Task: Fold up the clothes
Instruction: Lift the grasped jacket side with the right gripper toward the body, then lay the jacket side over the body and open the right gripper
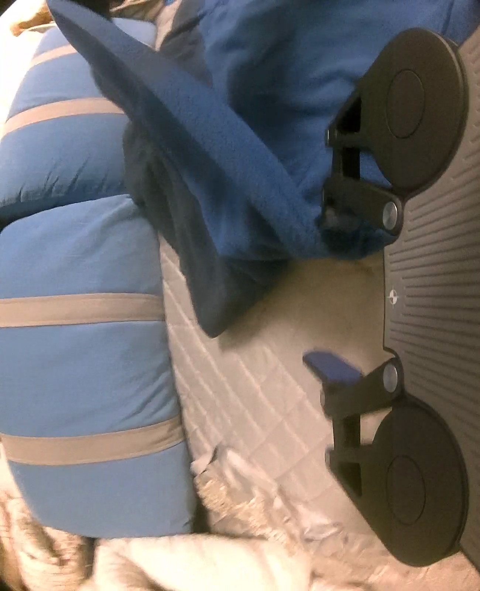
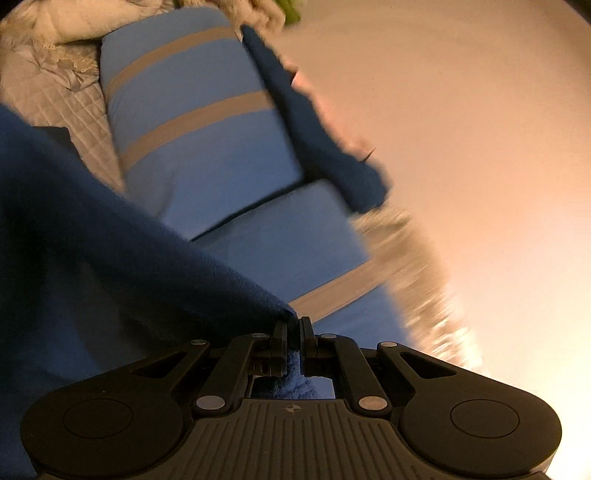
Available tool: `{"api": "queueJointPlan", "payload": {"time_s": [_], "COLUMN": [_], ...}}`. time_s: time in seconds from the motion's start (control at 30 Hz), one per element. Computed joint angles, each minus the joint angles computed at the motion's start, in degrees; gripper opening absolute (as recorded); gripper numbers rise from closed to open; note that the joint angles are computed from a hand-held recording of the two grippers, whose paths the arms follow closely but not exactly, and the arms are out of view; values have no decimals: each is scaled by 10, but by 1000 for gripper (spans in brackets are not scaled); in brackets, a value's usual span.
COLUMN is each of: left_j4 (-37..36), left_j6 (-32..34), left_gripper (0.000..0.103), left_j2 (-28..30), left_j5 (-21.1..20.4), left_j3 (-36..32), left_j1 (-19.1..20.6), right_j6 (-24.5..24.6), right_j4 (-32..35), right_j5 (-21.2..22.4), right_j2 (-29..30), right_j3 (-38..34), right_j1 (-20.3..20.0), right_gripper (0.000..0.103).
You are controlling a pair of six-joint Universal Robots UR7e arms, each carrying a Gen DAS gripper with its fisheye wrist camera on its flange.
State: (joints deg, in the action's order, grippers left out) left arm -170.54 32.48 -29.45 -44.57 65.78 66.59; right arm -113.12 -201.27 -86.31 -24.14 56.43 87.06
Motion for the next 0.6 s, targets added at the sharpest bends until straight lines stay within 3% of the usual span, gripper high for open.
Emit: {"api": "queueJointPlan", "payload": {"time_s": [0.07,0.17,0.27,0.33,0.5,0.6], "left_j4": [-9,24,17,11,30,30], "left_j6": [31,9,30,47,24,-2], "left_gripper": [33,27,20,21,32,53], "left_j2": [10,8,10,14,4,-10], "left_j5": [17,9,11,19,2,-2], "left_j3": [-11,-14,-8,-8,-9,7], "left_j1": [0,7,7,6,11,8], "right_j6": [-40,-65,-39,13,50,80], "right_j4": [1,158,260,331,403,429], "right_j5": [3,-135,-230,-251,-273,-285], "right_j2": [-51,-131,-157,-173,-186,-185], "right_j3": [94,191,215,218,220,216], "right_j1": [-11,-14,-18,-19,-16,-16], "right_gripper": [8,8,8,8,8,10]}}
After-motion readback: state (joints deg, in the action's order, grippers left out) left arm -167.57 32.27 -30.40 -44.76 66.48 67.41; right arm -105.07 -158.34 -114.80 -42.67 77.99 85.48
